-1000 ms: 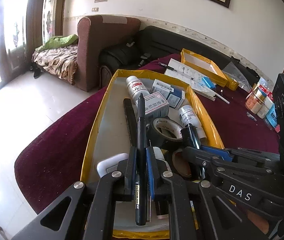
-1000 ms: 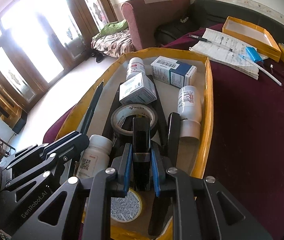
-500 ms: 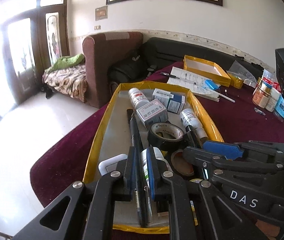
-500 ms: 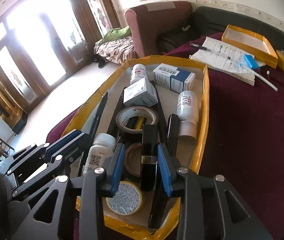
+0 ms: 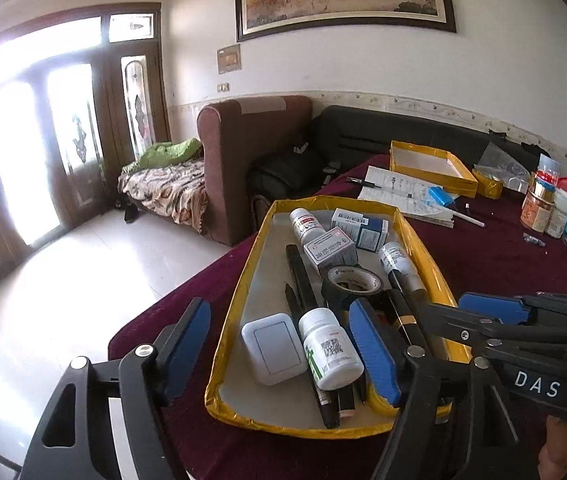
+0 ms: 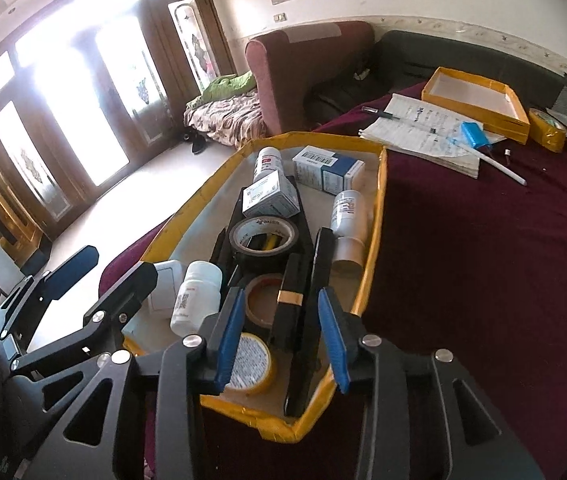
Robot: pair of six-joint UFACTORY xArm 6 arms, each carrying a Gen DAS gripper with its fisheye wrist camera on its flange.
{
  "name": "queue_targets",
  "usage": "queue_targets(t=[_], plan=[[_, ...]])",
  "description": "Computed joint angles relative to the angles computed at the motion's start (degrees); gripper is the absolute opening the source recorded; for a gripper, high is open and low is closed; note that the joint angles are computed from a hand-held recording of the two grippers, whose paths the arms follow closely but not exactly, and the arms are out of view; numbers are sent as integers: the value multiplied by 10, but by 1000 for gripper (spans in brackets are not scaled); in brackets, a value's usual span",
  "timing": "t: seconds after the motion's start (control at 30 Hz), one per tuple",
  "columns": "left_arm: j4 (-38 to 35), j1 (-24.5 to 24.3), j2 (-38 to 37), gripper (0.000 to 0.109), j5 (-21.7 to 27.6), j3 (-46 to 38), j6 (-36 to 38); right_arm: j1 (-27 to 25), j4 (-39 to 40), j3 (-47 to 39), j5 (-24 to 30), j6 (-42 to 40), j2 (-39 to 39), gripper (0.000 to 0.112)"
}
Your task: Organize rigid objects
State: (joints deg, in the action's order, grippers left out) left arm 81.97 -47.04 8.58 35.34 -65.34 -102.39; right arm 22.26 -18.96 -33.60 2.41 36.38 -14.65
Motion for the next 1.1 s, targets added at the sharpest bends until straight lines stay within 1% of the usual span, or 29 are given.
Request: queue_targets(t=[0.1, 0.27, 0.33, 0.43, 0.5, 0.57, 0.6, 0.63, 0.67, 0.77, 0.83, 0.9, 1.03, 1.1], plan=[[8, -10, -6, 81, 17, 7, -7, -6, -46, 15, -1, 39, -17, 40], [19, -27, -17, 87, 45, 20, -18, -14, -86, 37, -7, 76, -40, 46], [18, -38, -19, 88, 64, 24, -20, -16, -100, 43, -9, 87, -46, 46], [22, -48, -21, 88, 74, 33, -23, -19, -137, 50, -7, 121, -55, 47], [25, -51, -23, 91, 75, 39, -29, -21, -150, 56, -10, 132, -57, 47], [26, -51, -26, 92, 69, 47, -34, -24, -186, 59, -8, 162, -61, 48], [21, -51, -27, 94, 69, 50, -36, -27, -216, 60, -7, 188, -63, 50], [20, -50, -29, 96, 67, 56, -40, -32, -253, 62, -8, 217, -65, 54], [19, -49, -30, 96, 65, 59, -43, -36, -269, 65, -13, 230, -67, 57], [7, -54, -28, 96, 91, 66, -41, -43, -282, 78, -27, 242, -75, 63], [0, -51, -29, 99, 90, 71, -44, -45, -297, 83, -26, 252, -81, 64], [-4, -45, -28, 99, 84, 73, -43, -47, -325, 84, -26, 274, -87, 66], [-5, -41, -29, 99, 90, 75, -43, -50, -373, 82, -24, 316, -88, 66], [-5, -41, -29, 100, 94, 76, -46, -48, -343, 88, -30, 288, -88, 66]])
